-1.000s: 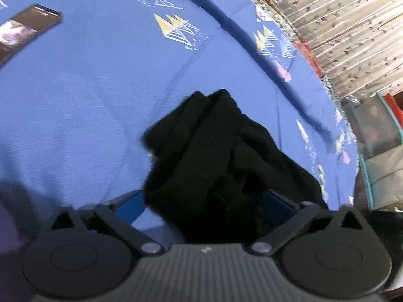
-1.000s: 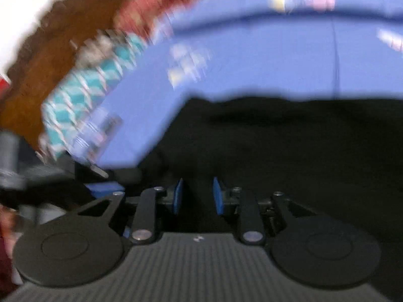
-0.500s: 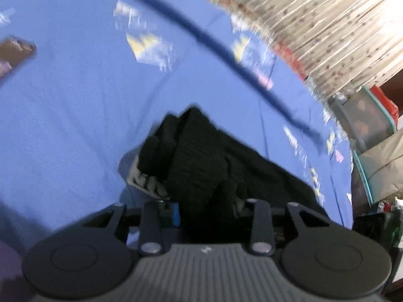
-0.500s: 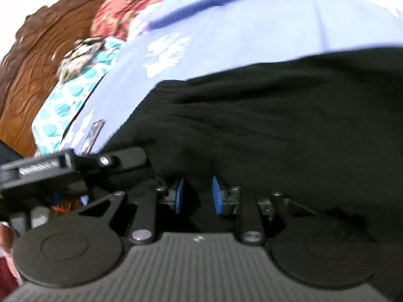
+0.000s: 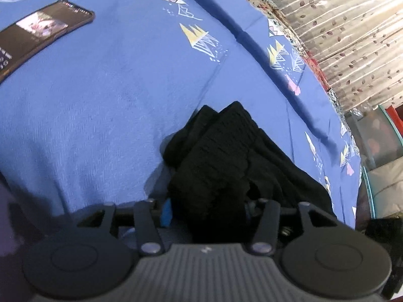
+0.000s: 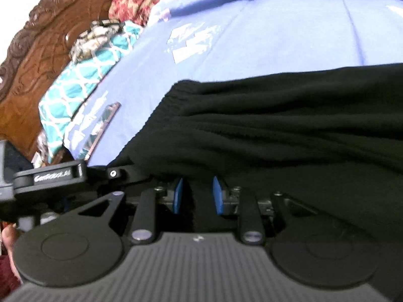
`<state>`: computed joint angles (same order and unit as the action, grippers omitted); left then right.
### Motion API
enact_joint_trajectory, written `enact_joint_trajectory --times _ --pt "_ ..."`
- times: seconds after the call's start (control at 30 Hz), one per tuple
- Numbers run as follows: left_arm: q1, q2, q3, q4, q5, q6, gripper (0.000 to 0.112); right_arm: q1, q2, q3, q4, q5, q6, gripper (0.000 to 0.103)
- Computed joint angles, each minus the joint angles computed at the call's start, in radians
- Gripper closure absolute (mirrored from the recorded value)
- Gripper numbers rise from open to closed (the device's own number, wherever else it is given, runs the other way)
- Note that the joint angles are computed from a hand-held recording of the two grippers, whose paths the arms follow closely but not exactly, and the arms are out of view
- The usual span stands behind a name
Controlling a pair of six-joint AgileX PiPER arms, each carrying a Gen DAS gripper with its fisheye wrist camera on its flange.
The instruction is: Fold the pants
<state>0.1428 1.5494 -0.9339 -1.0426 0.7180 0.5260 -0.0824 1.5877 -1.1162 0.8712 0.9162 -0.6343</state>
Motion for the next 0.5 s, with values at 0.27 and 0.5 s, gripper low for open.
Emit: enact_joint_trajectory --times 0.27,0.5 --pt "0.054 -0.034 0.022 0.000 0.037 0.017 0.053 -0.045 -0.053 0.095 0.081 0.015 -0.102 0.071" --pt "0.042 -0.065 0.023 0.064 0.029 -0.046 0.051 -0.005 -0.093 0.106 0.120 0.024 -0.208 0.070"
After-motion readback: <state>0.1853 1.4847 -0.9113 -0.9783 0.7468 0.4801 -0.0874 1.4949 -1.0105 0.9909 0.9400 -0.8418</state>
